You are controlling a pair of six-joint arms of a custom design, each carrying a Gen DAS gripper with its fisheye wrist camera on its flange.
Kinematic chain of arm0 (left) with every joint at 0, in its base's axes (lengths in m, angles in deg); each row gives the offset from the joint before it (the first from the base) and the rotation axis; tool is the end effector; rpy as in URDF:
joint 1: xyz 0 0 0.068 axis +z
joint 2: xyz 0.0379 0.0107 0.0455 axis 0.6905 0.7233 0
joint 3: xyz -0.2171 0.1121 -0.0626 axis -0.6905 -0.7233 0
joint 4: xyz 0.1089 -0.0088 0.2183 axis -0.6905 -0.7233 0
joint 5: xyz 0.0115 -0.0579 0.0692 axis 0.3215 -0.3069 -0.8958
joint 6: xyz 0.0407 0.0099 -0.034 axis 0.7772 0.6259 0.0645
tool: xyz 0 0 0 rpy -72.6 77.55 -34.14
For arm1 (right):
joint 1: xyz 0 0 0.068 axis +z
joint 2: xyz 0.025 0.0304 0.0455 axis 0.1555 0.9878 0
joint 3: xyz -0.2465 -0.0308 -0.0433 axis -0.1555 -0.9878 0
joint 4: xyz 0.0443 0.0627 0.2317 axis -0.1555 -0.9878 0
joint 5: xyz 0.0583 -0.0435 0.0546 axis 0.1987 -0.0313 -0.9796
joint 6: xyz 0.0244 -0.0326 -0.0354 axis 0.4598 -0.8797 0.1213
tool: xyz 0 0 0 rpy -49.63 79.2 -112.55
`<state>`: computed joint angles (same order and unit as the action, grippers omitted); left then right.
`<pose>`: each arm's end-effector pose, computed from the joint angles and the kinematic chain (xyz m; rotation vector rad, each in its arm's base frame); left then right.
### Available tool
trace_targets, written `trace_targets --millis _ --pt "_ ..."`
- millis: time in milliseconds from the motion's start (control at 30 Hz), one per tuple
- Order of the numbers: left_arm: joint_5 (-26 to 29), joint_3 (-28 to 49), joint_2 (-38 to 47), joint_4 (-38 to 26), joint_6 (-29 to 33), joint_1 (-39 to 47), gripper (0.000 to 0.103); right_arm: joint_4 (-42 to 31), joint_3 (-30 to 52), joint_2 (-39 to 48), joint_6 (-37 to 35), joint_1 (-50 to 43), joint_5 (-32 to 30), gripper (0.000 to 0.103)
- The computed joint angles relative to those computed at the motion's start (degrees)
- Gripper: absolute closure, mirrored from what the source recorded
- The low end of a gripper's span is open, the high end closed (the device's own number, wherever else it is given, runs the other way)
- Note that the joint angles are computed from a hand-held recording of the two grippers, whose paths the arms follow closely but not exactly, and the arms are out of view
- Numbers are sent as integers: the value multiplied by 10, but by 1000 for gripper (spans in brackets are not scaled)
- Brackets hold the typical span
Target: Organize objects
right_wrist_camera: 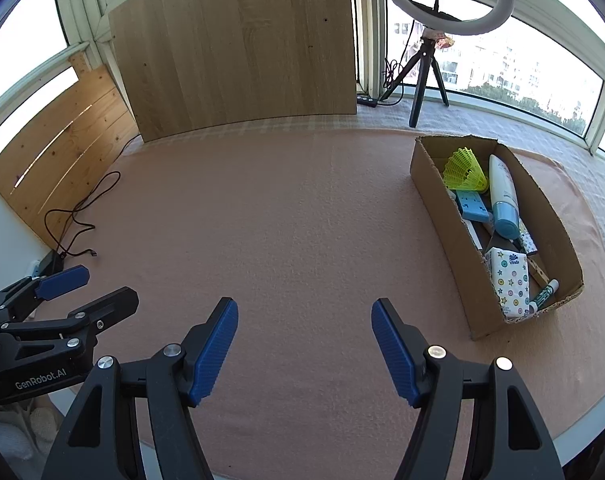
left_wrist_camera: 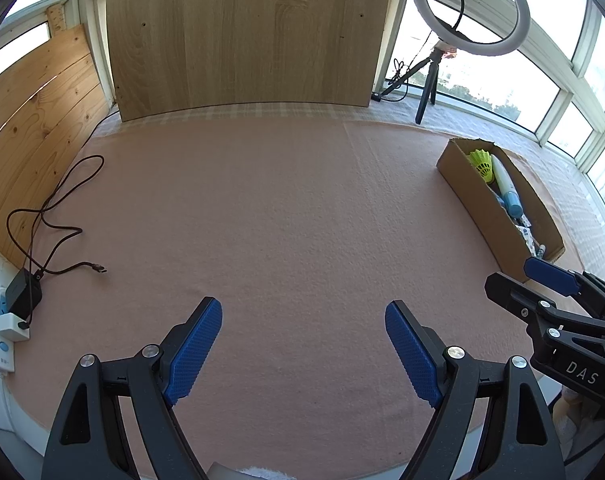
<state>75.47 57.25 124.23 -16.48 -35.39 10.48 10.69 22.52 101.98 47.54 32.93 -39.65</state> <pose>0.3316 -0.2123 0.2580 0.2293 2.5637 -0.2235 0.2957 0.1227 0.2736 0.2185 2.5209 0.0761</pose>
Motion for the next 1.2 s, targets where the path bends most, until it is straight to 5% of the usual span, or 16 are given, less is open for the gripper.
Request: trace_targets --millis 1200 --pt "8 5 18 14 11 11 17 1 -5 9 -8 -12 -9 37"
